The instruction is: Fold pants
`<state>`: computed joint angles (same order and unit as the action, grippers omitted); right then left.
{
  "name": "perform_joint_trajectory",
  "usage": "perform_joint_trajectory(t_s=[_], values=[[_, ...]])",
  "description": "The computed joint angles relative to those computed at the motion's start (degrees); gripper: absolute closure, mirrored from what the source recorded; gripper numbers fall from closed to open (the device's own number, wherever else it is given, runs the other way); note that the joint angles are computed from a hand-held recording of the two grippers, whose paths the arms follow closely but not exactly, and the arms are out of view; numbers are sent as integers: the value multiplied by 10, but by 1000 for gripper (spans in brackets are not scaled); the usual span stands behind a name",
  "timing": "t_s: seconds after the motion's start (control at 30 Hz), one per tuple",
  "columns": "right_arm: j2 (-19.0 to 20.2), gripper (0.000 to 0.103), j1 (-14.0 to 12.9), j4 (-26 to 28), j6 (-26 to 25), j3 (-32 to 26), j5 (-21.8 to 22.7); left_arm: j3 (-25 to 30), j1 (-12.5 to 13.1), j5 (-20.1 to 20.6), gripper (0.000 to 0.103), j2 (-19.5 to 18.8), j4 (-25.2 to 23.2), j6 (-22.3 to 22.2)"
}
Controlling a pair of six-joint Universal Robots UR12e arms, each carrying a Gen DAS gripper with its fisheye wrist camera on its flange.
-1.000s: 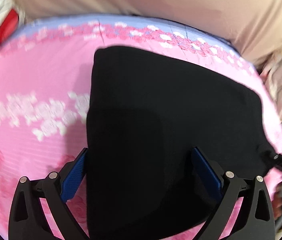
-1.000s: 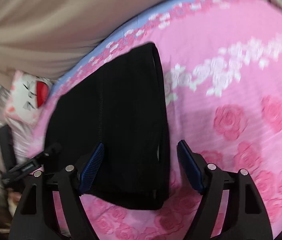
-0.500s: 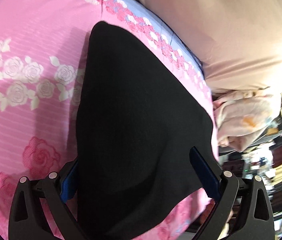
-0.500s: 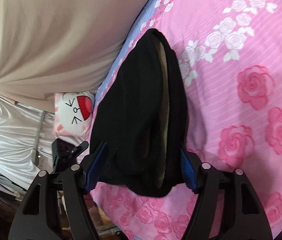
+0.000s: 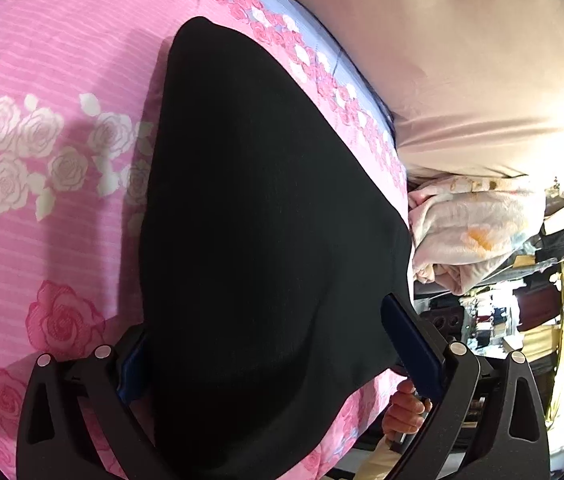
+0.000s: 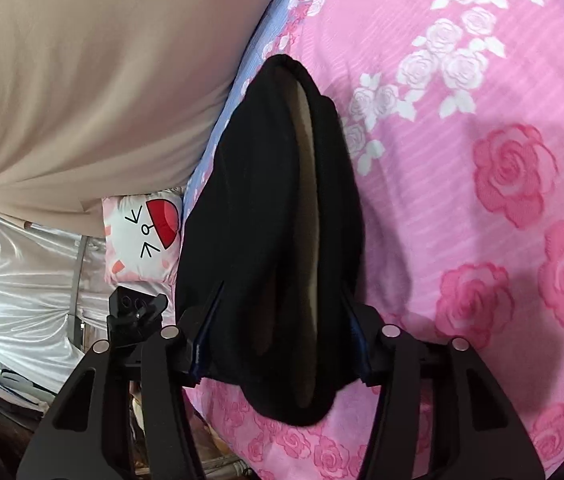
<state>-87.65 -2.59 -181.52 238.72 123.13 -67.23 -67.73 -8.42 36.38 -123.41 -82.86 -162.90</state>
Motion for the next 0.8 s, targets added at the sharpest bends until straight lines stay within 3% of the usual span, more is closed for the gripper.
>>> perform_joint_trajectory(t_s=[0.07, 0.13, 0.23, 0.43, 0.6, 0.67, 0.77, 0.8], values=[[-2, 64, 4, 7, -6, 1, -11, 0, -5, 30, 17, 4, 14, 1], [-5, 68, 6, 1, -3, 4, -18, -12, -5, 56, 46, 13, 38, 1], [-12, 69, 13, 7, -12, 4, -33, -15, 4, 38, 56, 16, 23, 12], [-27, 72, 26, 17, -28, -5, -44, -31, -2, 77, 60, 38, 38, 29], [-38, 72, 37, 55, -35, -2, -59, -44, -7, 117, 57, 54, 23, 62], [-37, 65, 30, 48, -16, 11, -58, -47, -7, 127, 49, 49, 27, 41], [-41, 47, 32, 76, -9, 11, -86, -51, 1, 93, 42, 46, 19, 25], [-39, 47, 31, 70, -11, 13, -83, -53, 2, 90, 40, 46, 22, 23]])
